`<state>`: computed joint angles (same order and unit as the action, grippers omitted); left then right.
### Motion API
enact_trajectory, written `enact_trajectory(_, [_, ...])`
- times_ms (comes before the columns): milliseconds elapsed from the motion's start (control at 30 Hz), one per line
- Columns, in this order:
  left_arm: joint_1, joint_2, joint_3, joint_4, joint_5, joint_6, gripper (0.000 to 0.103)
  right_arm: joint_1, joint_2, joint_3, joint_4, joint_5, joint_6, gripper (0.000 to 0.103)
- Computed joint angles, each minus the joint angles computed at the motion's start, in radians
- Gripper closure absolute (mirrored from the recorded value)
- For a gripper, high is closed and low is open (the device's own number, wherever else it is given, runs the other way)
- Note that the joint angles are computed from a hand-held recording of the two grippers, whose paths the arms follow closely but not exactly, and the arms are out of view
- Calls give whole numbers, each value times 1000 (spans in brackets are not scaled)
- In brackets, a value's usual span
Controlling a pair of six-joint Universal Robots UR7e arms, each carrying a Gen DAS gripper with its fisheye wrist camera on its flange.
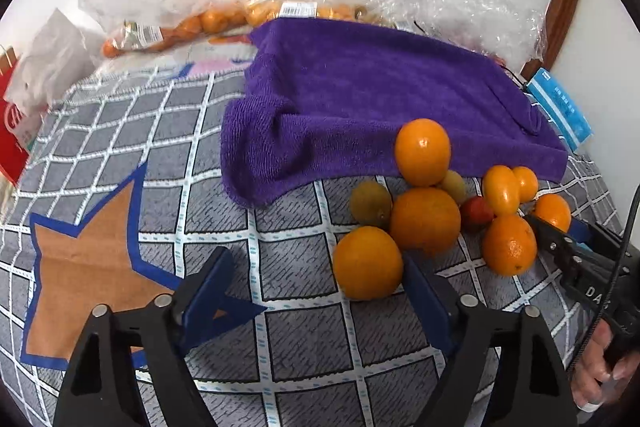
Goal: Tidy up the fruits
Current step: 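Grasp the large tangerine with the right gripper while the left gripper grasps an orange, then lift both held fruits and carry them over the purple towel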
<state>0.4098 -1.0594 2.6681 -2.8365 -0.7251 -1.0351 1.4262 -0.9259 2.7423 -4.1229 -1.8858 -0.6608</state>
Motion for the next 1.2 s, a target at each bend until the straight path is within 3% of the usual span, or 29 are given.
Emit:
enact_trajectory(200, [-30,42,-25,80,37,-20,35,-5,-9,2,9,8,9,51])
enact_trajectory(433, [-31,37,-24,92,41,-40,35,3,-7,2,4,-2,8,51])
enact_trajectory(567, [-47,59,15,-78,16,29,71,1,-6,11,-10,5,5,57])
enact_trajectory(667, [-55,68,28,-133,-3,45,71,-3,-4,20,-27,11,2,59])
enact_trajectory(800, [-59,48,34,-125,-26,27,71,4,21,29,-86,-9,13,59])
enact_trajectory(967, [-65,-11,48,-97,-50,-10,71,-10,-11,63,-73,8,45,59])
enact_trajectory(1033, [-73,-44,43,-34,-40,-42,71,5,-16,74,-91,-3,48,59])
enact_trajectory(1200, [-67,-108,41,-30,-44,-27,71,64,-83,84,-47,-27,78,59])
